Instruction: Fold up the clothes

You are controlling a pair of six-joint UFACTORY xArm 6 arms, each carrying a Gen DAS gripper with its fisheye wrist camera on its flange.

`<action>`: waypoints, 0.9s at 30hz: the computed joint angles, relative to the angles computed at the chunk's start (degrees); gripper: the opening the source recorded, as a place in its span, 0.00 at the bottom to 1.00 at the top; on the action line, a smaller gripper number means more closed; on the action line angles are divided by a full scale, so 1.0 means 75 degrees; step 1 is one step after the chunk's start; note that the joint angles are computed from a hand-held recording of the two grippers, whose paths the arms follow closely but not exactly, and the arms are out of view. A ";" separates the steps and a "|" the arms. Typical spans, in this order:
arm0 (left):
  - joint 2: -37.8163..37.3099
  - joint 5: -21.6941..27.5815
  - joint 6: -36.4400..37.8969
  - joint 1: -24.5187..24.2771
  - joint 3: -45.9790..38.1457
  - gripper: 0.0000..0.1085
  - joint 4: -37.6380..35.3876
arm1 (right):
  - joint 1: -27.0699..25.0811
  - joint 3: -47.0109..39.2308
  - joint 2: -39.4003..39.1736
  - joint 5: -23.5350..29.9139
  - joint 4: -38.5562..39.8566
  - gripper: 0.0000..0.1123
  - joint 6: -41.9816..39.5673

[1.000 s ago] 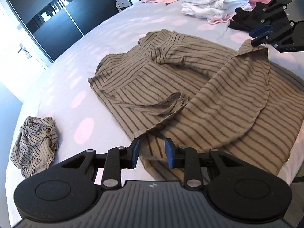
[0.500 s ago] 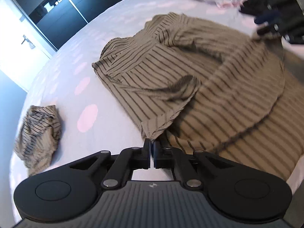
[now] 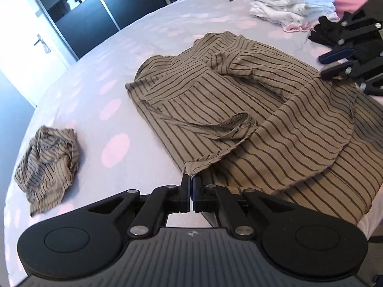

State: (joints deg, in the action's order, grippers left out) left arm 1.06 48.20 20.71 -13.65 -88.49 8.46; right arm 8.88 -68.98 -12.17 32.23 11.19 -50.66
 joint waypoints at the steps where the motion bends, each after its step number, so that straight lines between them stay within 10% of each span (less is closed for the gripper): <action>1: 0.0003 0.0014 0.0032 -0.0031 -0.0005 0.00 0.0070 | 0.0120 -0.0015 0.0004 0.0076 0.0289 0.14 -0.0308; 14: 0.0187 0.0155 0.0553 -0.0066 -0.0236 0.00 -0.0241 | 0.1340 -0.0817 0.0841 0.0689 0.2291 0.03 -0.2727; 27: 0.0192 0.0854 0.1259 0.0061 0.0062 0.00 -0.0489 | 0.1478 -0.1525 0.1918 0.0682 0.1150 0.02 -0.1450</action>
